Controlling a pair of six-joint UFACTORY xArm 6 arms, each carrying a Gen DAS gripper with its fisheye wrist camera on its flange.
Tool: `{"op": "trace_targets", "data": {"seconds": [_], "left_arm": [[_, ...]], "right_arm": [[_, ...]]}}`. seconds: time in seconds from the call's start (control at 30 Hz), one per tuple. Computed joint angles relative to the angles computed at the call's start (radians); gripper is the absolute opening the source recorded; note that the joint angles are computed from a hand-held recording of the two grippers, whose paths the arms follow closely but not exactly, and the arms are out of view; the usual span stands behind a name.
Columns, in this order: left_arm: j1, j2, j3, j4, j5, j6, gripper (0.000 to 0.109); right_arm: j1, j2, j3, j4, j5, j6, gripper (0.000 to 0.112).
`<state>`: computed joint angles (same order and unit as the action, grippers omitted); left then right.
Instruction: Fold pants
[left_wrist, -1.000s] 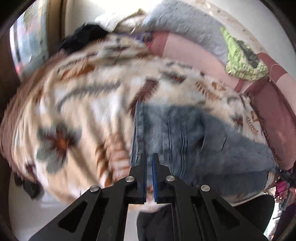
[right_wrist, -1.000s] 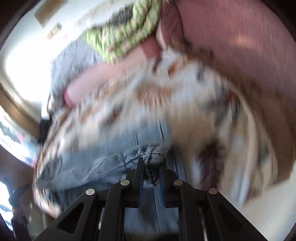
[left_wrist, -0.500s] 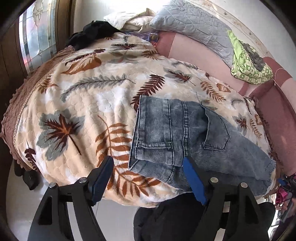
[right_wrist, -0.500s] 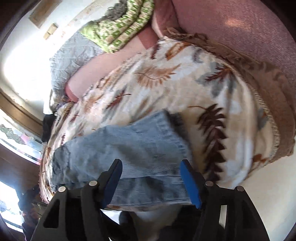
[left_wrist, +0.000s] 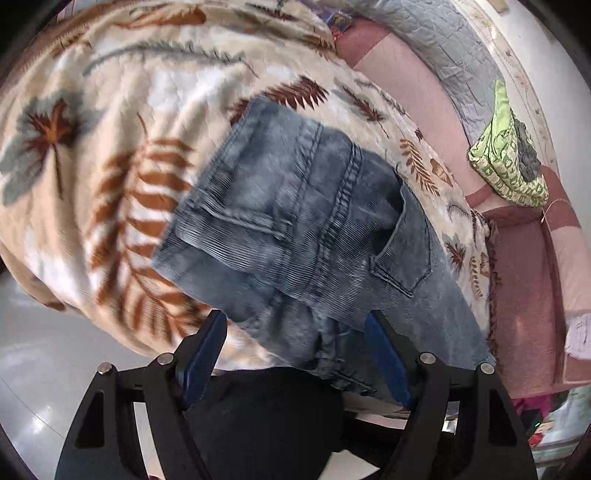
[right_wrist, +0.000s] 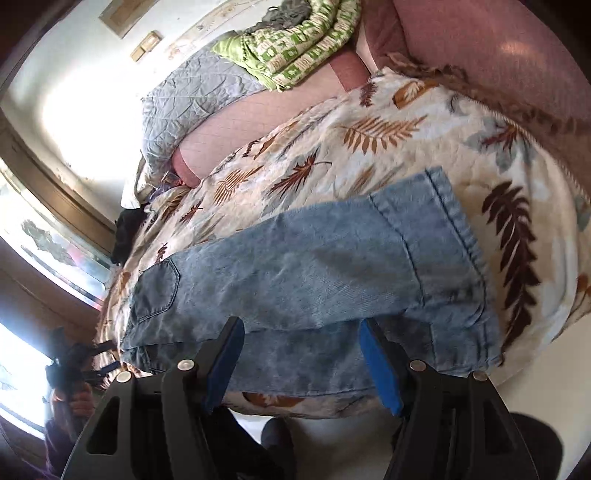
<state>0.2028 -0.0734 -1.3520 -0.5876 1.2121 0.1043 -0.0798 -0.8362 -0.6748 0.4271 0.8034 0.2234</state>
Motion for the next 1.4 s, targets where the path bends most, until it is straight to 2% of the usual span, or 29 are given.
{"op": "trace_targets", "data": {"seconds": [0.2, 0.37, 0.6, 0.77, 0.87, 0.93, 1.03, 1.13, 1.23, 1.4], "left_arm": [[-0.033, 0.024, -0.002, -0.018, -0.04, -0.097, 0.076], [-0.038, 0.009, -0.015, -0.024, -0.059, -0.078, 0.075], [-0.037, 0.046, -0.012, -0.069, -0.022, -0.101, 0.073], [-0.049, 0.063, -0.005, -0.11, -0.096, -0.084, 0.063], [-0.064, 0.075, -0.002, -0.081, -0.12, -0.089, 0.058], [-0.071, 0.067, 0.016, -0.055, -0.148, -0.1, 0.042], [-0.076, 0.054, 0.037, -0.013, -0.174, -0.111, 0.026], [-0.071, 0.044, 0.056, -0.018, -0.194, -0.13, 0.021], [-0.077, 0.027, 0.07, 0.002, -0.216, -0.119, 0.016], [-0.097, -0.021, 0.089, 0.044, -0.27, -0.064, 0.009]], "right_arm": [[0.001, -0.051, 0.036, -0.037, -0.01, 0.027, 0.068], [-0.018, -0.07, 0.055, -0.032, -0.007, 0.018, 0.068], [-0.01, -0.069, 0.087, -0.002, -0.039, 0.024, 0.068], [0.004, -0.072, 0.092, -0.019, -0.051, 0.029, 0.068], [0.012, -0.07, 0.097, -0.011, -0.068, 0.028, 0.068], [0.026, -0.063, 0.101, 0.003, -0.091, 0.02, 0.068], [0.056, -0.031, 0.093, -0.004, -0.117, 0.004, 0.068], [0.074, 0.038, 0.054, -0.014, -0.111, 0.026, 0.056], [0.093, 0.11, -0.003, -0.032, -0.112, 0.045, 0.056], [0.159, 0.153, -0.041, -0.075, -0.17, 0.07, 0.056]]}}
